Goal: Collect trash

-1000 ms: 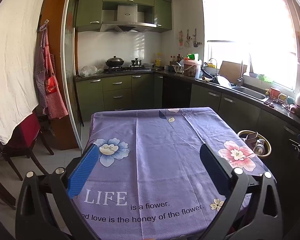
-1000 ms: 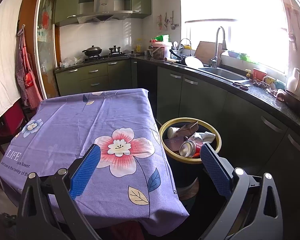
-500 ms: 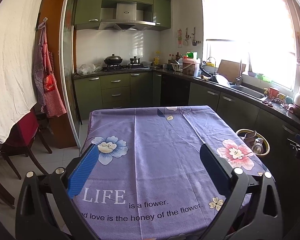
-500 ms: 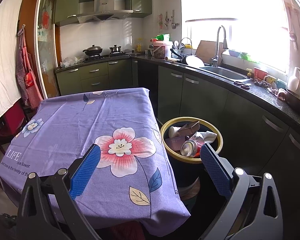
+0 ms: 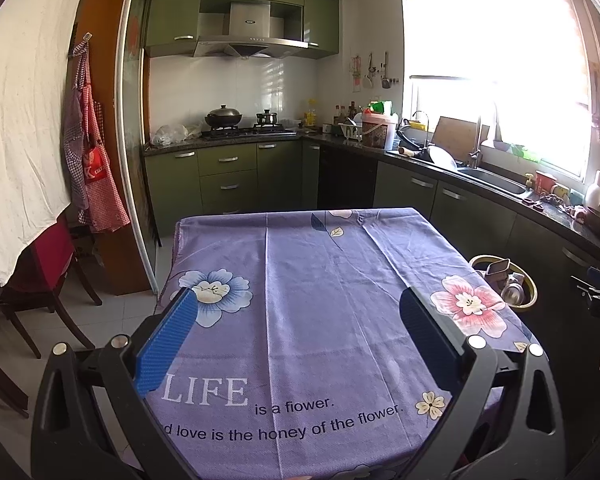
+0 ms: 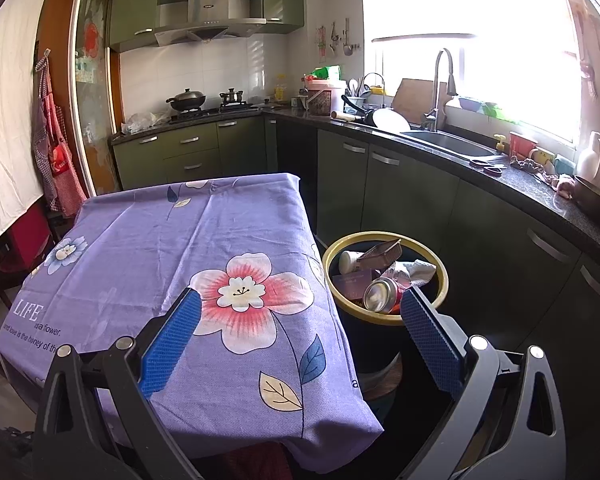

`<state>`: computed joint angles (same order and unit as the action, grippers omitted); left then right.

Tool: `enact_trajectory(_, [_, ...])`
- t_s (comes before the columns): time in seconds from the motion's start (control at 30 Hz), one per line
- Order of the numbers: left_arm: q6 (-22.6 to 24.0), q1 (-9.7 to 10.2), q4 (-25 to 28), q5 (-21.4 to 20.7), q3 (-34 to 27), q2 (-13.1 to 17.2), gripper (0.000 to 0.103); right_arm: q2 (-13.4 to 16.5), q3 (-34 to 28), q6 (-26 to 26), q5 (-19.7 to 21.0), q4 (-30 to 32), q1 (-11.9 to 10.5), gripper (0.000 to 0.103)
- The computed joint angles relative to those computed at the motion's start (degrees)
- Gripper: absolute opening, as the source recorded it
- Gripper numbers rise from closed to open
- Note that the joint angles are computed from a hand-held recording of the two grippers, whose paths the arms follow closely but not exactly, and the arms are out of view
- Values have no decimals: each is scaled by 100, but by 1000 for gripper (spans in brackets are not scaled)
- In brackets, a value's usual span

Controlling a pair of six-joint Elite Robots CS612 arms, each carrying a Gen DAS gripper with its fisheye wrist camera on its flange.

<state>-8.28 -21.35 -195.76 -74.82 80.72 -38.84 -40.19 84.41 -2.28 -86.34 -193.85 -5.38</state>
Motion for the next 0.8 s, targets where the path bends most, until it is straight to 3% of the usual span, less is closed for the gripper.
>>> enact_trajectory(0.8, [17,11,66,-75,-13,7,96,21,-19,0,18,20,7,98])
